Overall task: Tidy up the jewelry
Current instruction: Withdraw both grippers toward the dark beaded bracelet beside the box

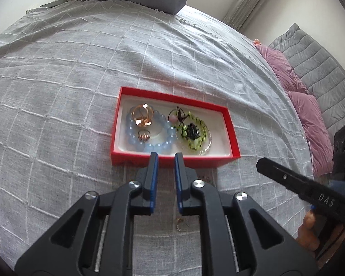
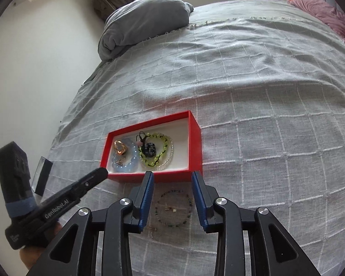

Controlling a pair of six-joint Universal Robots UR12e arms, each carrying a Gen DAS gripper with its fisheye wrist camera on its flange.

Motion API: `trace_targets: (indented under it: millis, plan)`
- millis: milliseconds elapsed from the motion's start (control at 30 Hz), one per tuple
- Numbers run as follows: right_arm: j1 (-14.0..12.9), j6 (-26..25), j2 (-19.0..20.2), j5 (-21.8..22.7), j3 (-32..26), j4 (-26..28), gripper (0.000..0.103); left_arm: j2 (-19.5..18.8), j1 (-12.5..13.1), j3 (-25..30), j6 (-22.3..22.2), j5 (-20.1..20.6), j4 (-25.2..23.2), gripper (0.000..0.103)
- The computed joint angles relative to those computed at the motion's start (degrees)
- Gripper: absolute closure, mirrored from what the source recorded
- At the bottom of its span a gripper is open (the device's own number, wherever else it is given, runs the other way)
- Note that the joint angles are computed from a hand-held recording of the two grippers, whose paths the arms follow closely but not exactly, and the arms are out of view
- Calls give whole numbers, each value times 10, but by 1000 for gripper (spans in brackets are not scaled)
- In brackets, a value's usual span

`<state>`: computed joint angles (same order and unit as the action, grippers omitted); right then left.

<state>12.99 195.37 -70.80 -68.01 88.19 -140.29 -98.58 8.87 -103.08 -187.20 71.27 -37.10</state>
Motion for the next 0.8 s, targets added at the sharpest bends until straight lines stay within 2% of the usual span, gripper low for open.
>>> trace_targets:
  millis: [100,200,300,367,600,800]
  plan:
    - [-3,-18,-2,27,-8,57,68,9,-4,-8,19,-1,-26,89]
    - [2,-43,0,4,-17,105,68,12,-10,-10,34,3,-56,89]
    - [3,-36,5,-10,-21,134,68,12,-15,-9,39,9,-89,89]
    - [-2,-22,9,7,-23,150,68,11,-20,-8,45,21,-106,89]
    - [-2,-13,8,3,-21,147,68,6,-33,-3,71,41,-130,89]
    - [-2,-13,10,2,-24,154,68,-1,-44,3,74,60,-143,89]
